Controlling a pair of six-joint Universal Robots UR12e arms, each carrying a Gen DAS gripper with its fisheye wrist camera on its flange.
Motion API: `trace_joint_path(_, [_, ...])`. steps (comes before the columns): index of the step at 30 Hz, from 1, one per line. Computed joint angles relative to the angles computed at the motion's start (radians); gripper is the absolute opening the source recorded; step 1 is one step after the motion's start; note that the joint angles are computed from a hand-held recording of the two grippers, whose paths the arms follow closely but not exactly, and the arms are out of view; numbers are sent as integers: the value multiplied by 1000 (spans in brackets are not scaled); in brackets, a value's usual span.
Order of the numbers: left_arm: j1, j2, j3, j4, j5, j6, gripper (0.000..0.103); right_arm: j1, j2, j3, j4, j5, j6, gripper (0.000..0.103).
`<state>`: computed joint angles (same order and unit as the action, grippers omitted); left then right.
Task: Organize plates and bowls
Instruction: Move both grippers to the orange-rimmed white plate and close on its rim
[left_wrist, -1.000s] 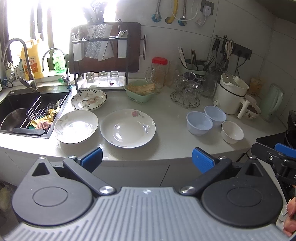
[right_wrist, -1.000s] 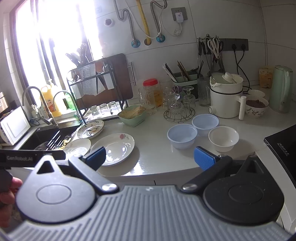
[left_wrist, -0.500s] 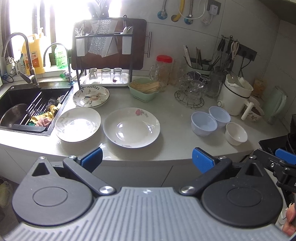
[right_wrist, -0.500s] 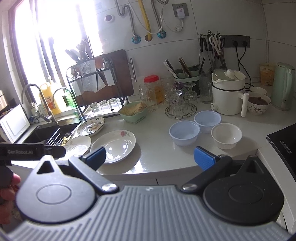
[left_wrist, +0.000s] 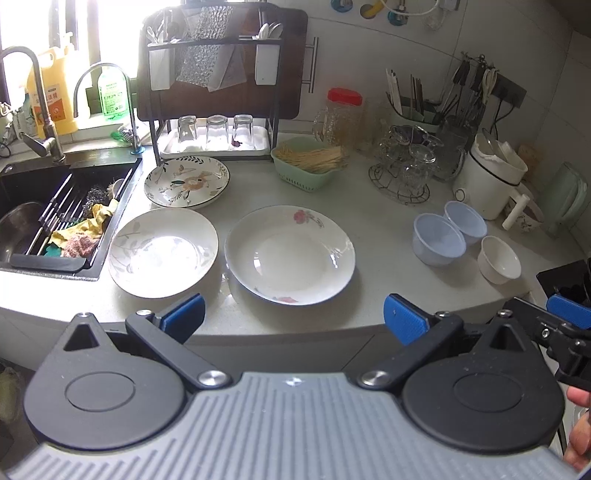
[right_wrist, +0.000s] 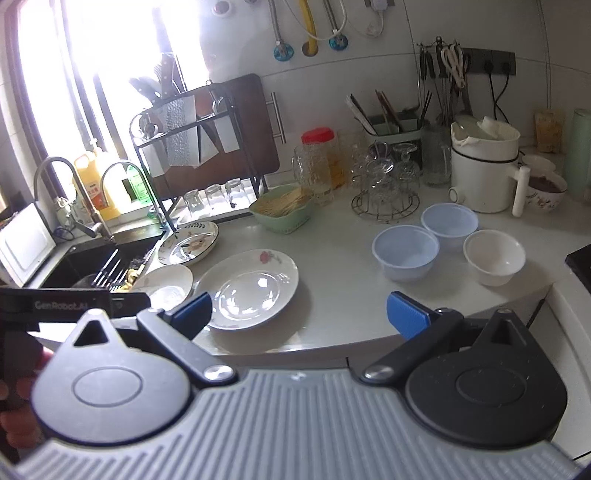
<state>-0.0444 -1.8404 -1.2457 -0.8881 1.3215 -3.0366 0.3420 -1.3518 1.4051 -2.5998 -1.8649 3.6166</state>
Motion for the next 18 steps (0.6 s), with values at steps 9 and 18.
trace_joint_path(9, [52, -119, 157, -89, -60, 98, 103, 27, 108, -141, 54, -37, 76, 100])
trace_joint_path(18, [95, -224, 310, -175, -98, 187, 103, 48, 202, -278, 151, -29, 99, 98])
